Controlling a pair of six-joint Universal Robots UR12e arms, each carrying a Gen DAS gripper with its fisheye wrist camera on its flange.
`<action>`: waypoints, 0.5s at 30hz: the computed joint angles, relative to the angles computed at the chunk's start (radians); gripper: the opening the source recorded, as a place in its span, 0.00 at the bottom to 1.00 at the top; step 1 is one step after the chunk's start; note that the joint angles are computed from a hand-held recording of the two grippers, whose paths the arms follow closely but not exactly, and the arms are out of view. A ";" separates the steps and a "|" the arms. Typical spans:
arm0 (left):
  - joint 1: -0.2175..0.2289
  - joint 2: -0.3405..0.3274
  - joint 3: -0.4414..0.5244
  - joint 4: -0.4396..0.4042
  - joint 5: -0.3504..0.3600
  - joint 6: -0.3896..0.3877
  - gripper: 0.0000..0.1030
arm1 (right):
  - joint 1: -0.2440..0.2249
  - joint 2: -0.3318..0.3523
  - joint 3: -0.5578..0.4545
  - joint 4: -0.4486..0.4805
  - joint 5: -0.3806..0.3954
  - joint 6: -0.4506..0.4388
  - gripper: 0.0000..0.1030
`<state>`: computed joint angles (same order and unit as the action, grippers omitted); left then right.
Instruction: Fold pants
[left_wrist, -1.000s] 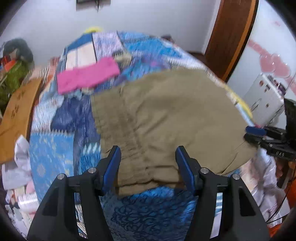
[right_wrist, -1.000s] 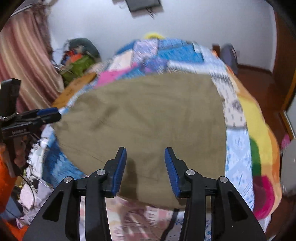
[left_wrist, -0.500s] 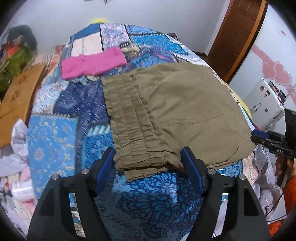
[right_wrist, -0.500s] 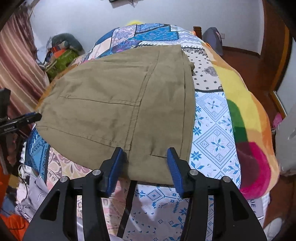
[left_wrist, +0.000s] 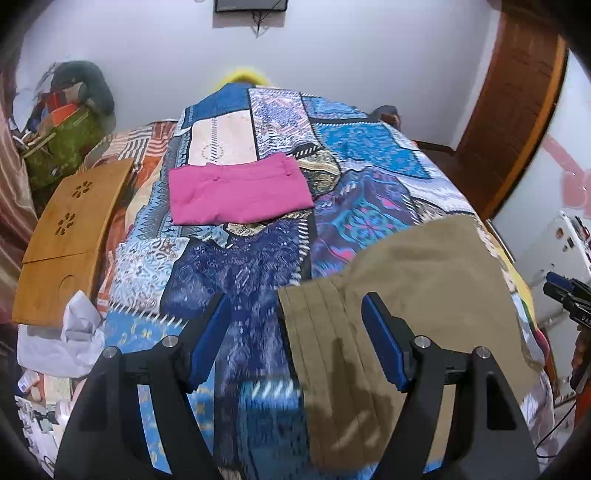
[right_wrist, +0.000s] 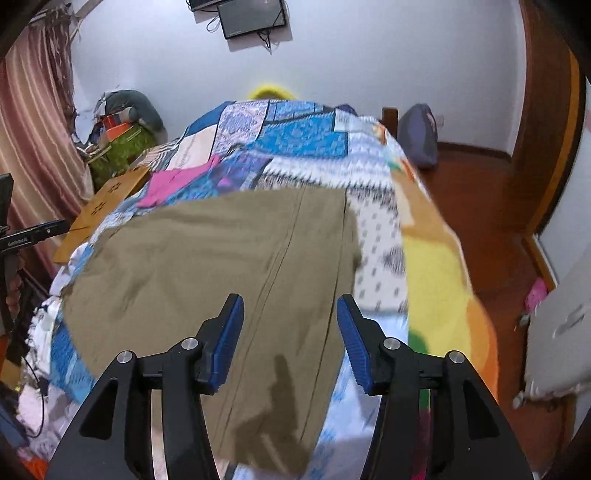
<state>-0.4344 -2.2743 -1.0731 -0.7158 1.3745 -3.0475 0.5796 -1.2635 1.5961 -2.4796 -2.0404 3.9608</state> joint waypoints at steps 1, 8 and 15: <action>-0.001 -0.015 0.022 -0.016 -0.003 -0.004 0.71 | -0.010 0.005 -0.006 0.004 0.000 -0.013 0.47; -0.009 -0.115 0.174 -0.151 -0.033 -0.006 0.71 | -0.085 0.046 -0.030 -0.029 0.049 -0.087 0.47; -0.017 -0.166 0.236 -0.233 -0.031 0.025 0.71 | -0.169 0.103 -0.056 -0.030 0.153 -0.104 0.47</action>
<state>-0.4512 -2.4401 -0.8372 -0.9485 1.3434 -3.0228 0.4101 -1.1607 1.5403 -2.5099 -1.8876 3.8565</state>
